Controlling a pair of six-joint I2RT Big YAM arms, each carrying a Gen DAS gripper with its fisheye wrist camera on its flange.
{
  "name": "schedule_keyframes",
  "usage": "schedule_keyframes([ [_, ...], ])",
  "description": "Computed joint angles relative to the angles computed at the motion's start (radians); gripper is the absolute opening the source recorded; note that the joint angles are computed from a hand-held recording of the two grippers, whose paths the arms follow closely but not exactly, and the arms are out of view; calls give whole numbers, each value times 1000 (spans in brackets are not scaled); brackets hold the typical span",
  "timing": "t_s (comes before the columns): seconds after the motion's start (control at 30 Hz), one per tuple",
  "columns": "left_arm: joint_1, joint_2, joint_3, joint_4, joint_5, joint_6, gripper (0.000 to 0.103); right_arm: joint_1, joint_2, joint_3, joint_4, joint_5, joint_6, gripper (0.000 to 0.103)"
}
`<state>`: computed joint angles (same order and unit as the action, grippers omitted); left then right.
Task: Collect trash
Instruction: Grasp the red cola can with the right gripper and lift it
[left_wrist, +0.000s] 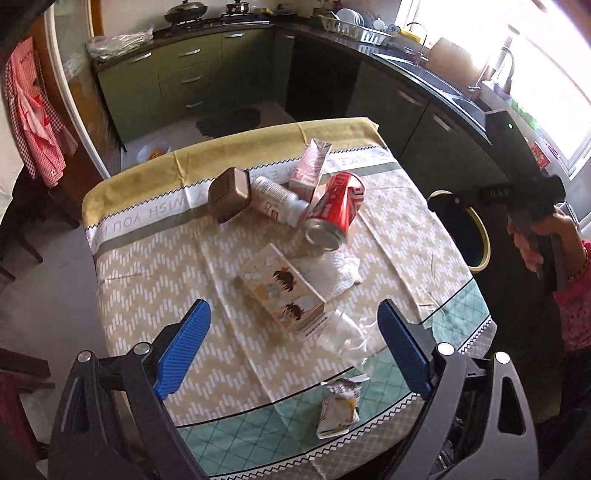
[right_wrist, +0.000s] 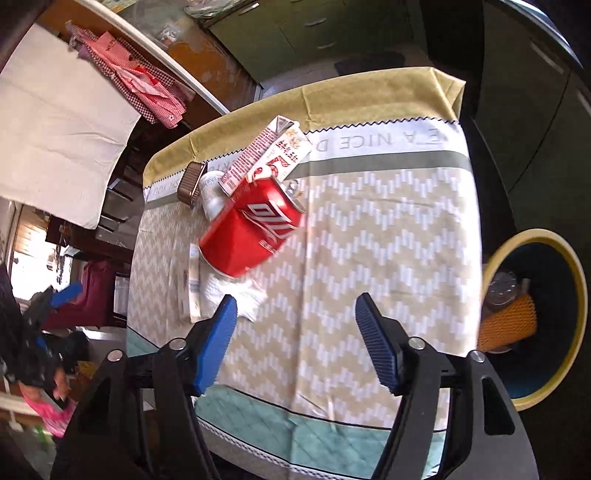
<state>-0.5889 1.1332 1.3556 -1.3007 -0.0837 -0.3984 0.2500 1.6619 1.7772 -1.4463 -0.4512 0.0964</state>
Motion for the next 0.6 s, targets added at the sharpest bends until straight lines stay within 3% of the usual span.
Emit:
schedule_keyframes([
  [0.27, 47, -94, -131, 58, 45, 54, 87, 109, 212, 219, -91, 42, 244, 75],
  [0.5, 96, -163, -214, 92, 90, 79, 87, 149, 297, 303, -114, 69, 368, 76],
  [0.6, 120, -195, -240, 98, 103, 85, 87, 163, 331, 343, -119, 74, 405, 82],
])
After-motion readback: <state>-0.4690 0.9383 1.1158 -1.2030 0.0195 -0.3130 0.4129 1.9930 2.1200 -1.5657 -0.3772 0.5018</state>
